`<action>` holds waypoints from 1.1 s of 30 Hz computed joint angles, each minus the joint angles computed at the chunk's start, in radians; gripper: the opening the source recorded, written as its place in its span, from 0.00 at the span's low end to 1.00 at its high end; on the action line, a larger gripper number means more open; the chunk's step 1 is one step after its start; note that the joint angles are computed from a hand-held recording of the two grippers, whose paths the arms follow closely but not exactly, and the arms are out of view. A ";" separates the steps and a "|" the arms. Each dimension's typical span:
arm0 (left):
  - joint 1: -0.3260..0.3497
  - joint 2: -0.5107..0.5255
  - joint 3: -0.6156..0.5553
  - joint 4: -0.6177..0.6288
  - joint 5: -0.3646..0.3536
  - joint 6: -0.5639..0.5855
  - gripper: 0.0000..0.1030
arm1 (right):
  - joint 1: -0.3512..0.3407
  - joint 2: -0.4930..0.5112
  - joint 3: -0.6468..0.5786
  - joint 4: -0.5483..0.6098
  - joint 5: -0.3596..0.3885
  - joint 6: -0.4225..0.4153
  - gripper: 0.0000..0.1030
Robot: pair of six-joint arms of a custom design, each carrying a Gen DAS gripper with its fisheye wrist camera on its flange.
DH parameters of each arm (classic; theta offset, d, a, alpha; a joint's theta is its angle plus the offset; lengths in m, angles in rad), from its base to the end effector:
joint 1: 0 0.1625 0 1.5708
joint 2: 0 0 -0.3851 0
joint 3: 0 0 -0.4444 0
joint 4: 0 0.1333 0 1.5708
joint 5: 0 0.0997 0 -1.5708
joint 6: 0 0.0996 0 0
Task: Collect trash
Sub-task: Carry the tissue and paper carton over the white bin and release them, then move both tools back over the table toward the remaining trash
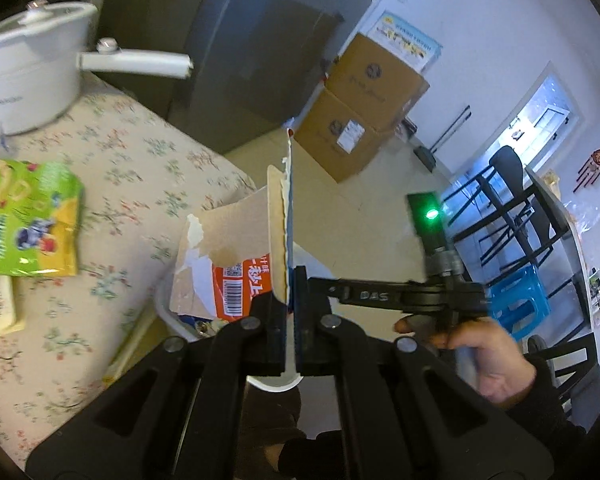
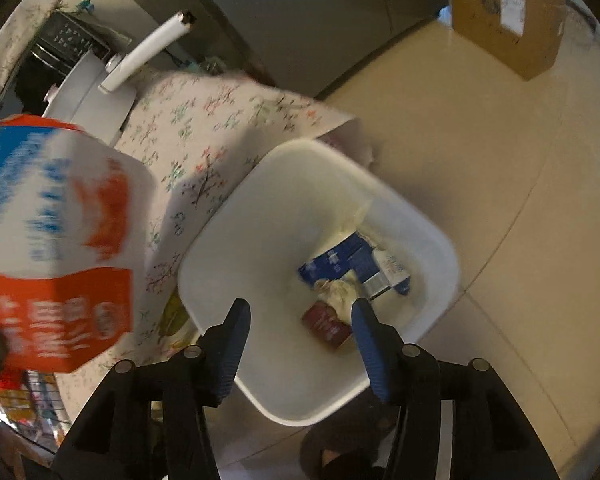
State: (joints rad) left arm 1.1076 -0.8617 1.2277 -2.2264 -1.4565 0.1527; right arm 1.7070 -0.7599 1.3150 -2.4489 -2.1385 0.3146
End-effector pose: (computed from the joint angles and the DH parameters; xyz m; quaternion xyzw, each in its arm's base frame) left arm -0.2234 -0.7710 0.2294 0.2916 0.9439 -0.1511 0.0336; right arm 0.1846 -0.7600 0.1456 -0.1293 -0.9397 0.2122 0.2349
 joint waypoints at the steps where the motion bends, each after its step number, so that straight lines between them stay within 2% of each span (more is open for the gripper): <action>1: 0.002 0.005 0.001 0.001 -0.004 -0.002 0.03 | 0.001 -0.005 0.006 -0.004 -0.011 0.002 0.59; 7: 0.010 0.047 -0.017 0.029 -0.033 -0.022 0.03 | -0.003 -0.026 0.028 -0.022 -0.018 0.011 0.60; 11: 0.003 0.036 0.006 0.013 -0.045 -0.018 0.03 | -0.002 -0.039 0.042 -0.028 -0.044 0.017 0.60; 17: -0.010 0.021 0.023 0.002 -0.018 -0.004 0.03 | -0.004 -0.057 0.067 -0.041 -0.056 0.023 0.61; 24: -0.005 0.006 0.029 0.009 -0.053 -0.018 0.03 | -0.003 -0.069 0.082 -0.056 -0.060 0.020 0.61; 33: 0.007 0.047 0.001 0.005 0.008 -0.003 0.03 | -0.001 -0.067 0.082 -0.060 -0.064 0.012 0.63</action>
